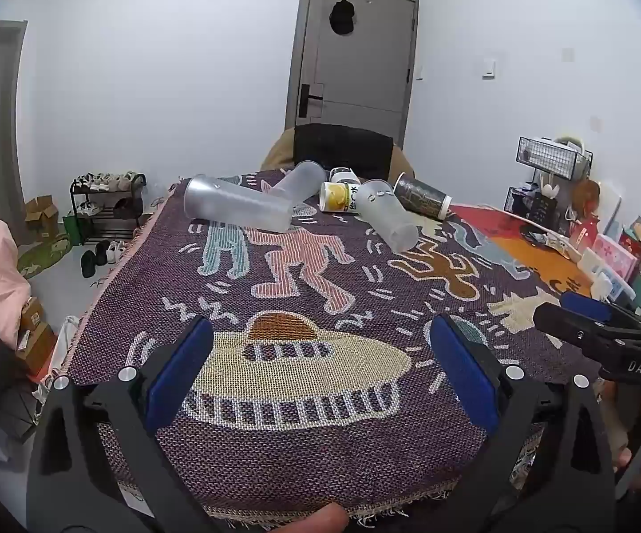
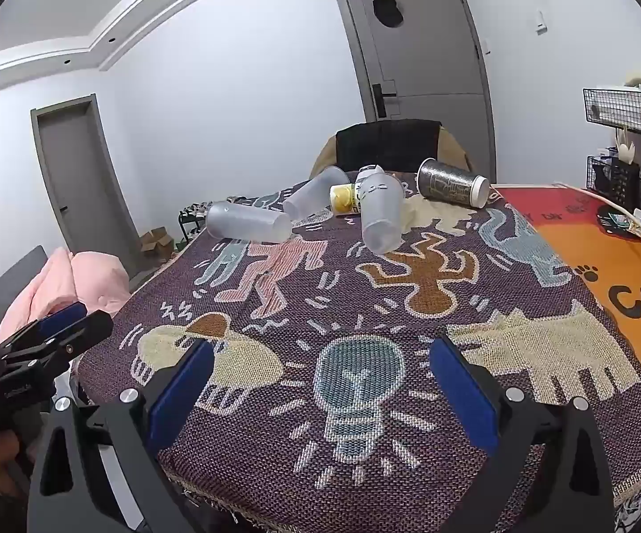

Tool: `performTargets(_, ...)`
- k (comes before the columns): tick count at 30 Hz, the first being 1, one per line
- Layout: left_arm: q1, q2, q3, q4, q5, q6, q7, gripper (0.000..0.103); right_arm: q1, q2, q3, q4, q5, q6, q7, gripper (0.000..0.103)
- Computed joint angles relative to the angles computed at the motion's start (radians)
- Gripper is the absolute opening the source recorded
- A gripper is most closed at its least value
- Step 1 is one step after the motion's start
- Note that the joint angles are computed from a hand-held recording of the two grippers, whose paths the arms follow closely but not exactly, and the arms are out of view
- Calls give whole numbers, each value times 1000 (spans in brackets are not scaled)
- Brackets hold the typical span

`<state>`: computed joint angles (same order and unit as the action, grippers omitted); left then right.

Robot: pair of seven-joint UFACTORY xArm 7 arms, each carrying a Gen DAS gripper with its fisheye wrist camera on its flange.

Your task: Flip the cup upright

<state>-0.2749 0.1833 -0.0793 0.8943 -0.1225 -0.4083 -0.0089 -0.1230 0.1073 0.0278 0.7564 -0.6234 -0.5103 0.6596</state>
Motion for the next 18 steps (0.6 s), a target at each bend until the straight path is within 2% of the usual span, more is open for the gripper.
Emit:
performTargets(13, -13, -1, 4, 7, -17, 9, 17, 97, 14, -20, -5, -13, 21, 14, -14, 96)
performTargets(15, -25, -1, 12, 8, -35, 8, 29, 97, 0, -12, -7, -7, -14, 3, 13, 96)
performTargets(18, -6, -1, -1, -5, -10, -14, 8, 97, 4, -9, -7, -7, 0, 2, 1, 96)
